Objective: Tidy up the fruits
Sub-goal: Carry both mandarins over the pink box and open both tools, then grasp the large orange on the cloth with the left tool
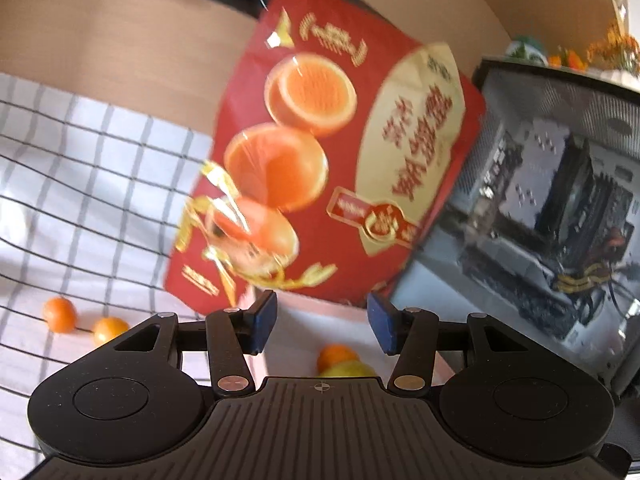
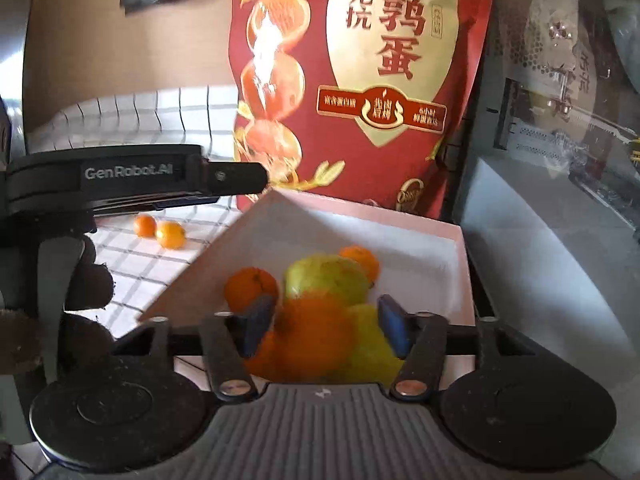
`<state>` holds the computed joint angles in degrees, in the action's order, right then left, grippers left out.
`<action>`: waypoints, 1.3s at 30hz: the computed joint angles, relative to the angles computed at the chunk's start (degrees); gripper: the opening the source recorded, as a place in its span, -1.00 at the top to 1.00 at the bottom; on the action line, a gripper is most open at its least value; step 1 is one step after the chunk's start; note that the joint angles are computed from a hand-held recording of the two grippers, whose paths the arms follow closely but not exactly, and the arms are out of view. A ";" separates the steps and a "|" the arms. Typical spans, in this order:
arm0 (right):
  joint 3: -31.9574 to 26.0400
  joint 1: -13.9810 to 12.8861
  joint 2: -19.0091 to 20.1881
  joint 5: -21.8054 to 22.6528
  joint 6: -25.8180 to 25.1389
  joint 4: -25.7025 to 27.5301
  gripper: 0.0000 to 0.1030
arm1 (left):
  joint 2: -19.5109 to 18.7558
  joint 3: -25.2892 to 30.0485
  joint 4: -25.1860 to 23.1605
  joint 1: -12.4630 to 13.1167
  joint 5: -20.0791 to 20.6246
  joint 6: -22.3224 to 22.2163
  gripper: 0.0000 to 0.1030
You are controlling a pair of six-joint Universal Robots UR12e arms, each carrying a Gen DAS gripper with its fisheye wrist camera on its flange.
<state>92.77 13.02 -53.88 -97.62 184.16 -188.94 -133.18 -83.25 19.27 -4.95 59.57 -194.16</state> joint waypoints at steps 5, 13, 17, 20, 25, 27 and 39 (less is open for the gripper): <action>0.11 0.05 -0.50 1.85 0.07 -1.01 -0.23 | 2.29 -2.19 -3.78 1.12 0.94 4.92 -0.07; -1.64 1.28 -0.60 6.80 0.05 1.05 -0.38 | 4.06 -6.78 4.27 6.43 18.00 7.38 -0.06; -5.29 3.09 1.22 6.81 -2.61 4.69 -0.38 | 3.05 -6.38 5.82 10.31 23.45 -8.66 -0.06; -7.98 4.75 2.98 5.63 -3.99 6.07 -0.38 | 2.78 -5.64 5.38 11.98 24.22 -14.50 -0.06; -9.98 5.84 5.56 8.47 -2.37 3.31 -0.38 | 1.60 -3.91 4.71 12.37 22.40 -11.81 -0.06; -10.51 6.01 6.48 9.09 -1.05 2.60 -0.38 | 1.36 -3.17 2.01 11.96 23.05 -8.54 -0.06; -6.75 5.49 5.23 8.95 -4.07 -0.43 -0.38 | 4.08 -5.94 -4.62 13.13 15.56 2.14 -0.04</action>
